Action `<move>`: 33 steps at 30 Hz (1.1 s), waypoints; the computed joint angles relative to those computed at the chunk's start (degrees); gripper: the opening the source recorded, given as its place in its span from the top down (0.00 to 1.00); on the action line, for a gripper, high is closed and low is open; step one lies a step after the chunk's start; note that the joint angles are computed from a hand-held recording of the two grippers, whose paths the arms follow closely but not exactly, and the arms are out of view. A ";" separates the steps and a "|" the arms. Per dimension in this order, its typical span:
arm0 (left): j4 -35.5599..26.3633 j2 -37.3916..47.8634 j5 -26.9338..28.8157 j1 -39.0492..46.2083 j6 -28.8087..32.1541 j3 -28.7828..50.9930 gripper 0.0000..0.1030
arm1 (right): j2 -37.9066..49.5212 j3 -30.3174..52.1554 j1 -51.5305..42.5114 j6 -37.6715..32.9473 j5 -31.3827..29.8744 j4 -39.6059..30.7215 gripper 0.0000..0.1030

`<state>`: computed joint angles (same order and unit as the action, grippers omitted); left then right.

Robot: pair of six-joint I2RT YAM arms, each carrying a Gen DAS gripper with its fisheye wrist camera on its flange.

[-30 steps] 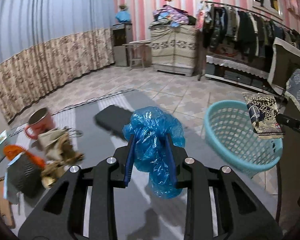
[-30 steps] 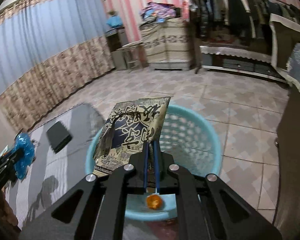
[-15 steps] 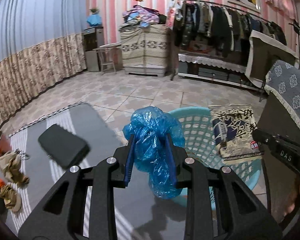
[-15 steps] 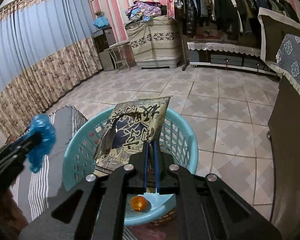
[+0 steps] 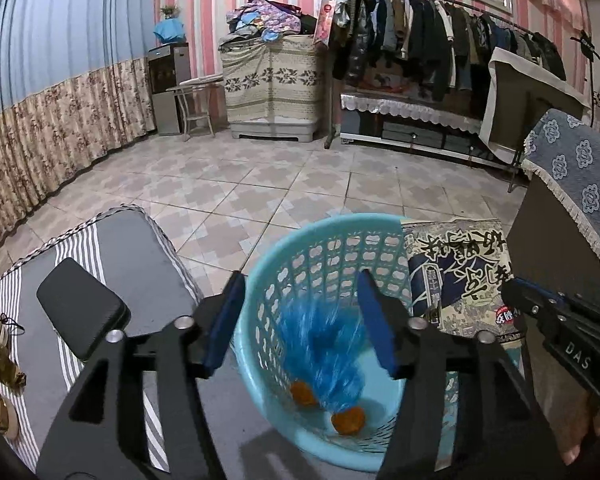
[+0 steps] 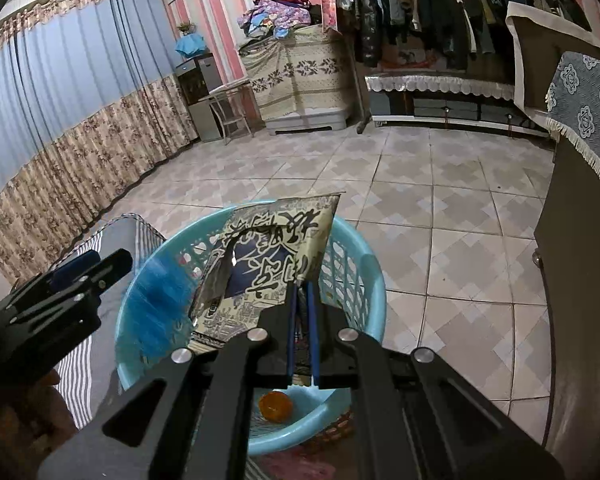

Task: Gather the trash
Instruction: 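Open the left gripper to drop the blue bag into the basket, then open the right gripper to drop the magazine into the basket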

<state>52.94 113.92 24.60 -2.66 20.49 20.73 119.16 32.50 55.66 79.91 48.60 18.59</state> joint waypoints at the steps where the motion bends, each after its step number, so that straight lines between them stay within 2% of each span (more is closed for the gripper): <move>1: 0.28 -0.01 -0.38 0.00 -0.12 -0.05 0.40 | 0.01 0.01 0.02 0.00 0.02 -0.01 0.94; 6: 3.63 -0.76 -1.71 2.23 -0.62 -1.62 0.23 | 0.60 0.75 -0.11 -1.25 -0.39 0.37 0.94; 16: 2.46 -3.69 2.36 11.33 1.50 -2.89 0.18 | 3.45 7.06 0.26 -3.69 -0.88 -4.14 0.91; 17: 1.38 -4.26 3.29 12.44 1.45 -2.67 0.16 | 3.71 7.30 0.12 -4.22 -1.29 -3.76 0.85; 18: 0.84 -4.52 3.74 12.97 1.43 -2.54 0.15 | 4.37 8.10 -0.04 -4.54 -1.87 -3.99 0.69; 19: 0.11 -4.86 4.46 13.93 1.57 -2.37 0.15 | 4.93 8.96 0.13 -4.10 -1.70 -4.95 0.58; 20: -0.33 -5.08 4.88 14.66 1.76 -2.24 0.15 | 5.48 10.04 0.53 -3.11 -0.71 -6.54 0.42; 22: -0.34 -5.24 5.29 15.95 2.01 -2.23 0.15 | 5.49 10.28 0.27 -3.53 -0.88 -6.48 0.41; 25: -0.88 -5.59 6.07 17.69 2.70 -2.21 0.14 | 5.51 10.32 0.46 -4.03 -0.87 -5.62 0.27; 27: -0.28 -5.50 6.20 18.81 2.96 -2.45 0.12 | 5.40 11.57 1.09 -2.91 0.99 -8.81 0.18; 30: -0.49 -5.51 6.51 20.27 3.65 -2.24 0.11 | 5.03 11.84 1.42 -2.81 1.86 -9.83 0.13; 33: -1.65 -5.62 7.95 22.78 4.86 -1.72 0.10 | 4.95 12.32 1.84 -2.68 2.68 -10.74 0.12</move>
